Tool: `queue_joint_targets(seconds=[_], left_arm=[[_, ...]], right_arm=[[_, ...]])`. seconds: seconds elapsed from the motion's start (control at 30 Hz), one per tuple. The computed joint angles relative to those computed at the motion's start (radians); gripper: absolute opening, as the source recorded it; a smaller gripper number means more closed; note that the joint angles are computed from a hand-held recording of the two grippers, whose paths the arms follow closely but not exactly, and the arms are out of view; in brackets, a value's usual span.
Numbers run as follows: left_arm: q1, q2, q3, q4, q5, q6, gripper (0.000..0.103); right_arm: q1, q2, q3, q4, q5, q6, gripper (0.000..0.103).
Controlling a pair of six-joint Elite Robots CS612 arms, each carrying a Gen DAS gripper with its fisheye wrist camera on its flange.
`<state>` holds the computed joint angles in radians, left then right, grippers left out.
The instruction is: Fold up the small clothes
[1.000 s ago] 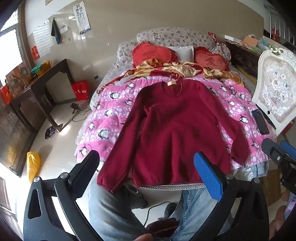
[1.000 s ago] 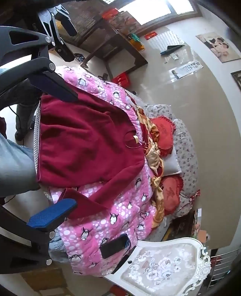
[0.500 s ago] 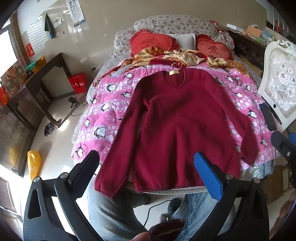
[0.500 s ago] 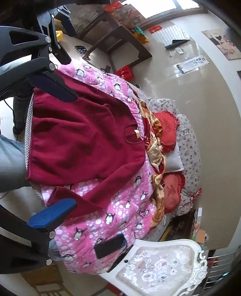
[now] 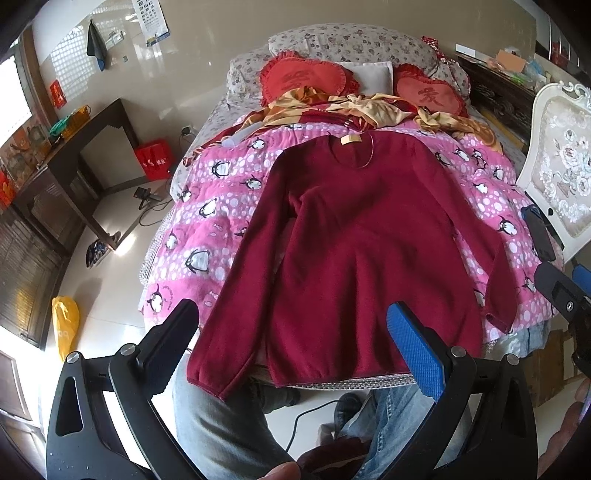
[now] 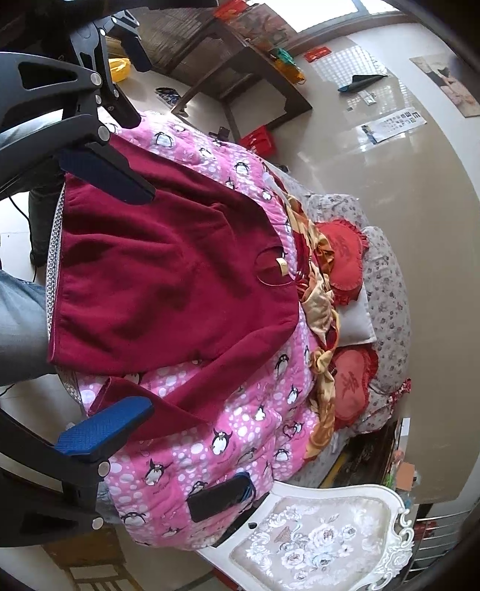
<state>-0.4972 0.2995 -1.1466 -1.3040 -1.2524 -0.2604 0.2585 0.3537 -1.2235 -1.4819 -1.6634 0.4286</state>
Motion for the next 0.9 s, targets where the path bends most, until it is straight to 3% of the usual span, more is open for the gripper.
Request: queue_joint_targets(seconds=[0.47,0.9], left_arm=[[0.003,0.002,-0.007,0.024,0.021,-0.015,0.102],[0.006,0.017,-0.068,0.062,0.029,-0.065,0.102]], right_arm=[[0.004,-0.005,0.009,-0.011,0.009,-0.005,0.103],[-0.006,0.023,-0.060,0.011,0.052,0.021,0.088]])
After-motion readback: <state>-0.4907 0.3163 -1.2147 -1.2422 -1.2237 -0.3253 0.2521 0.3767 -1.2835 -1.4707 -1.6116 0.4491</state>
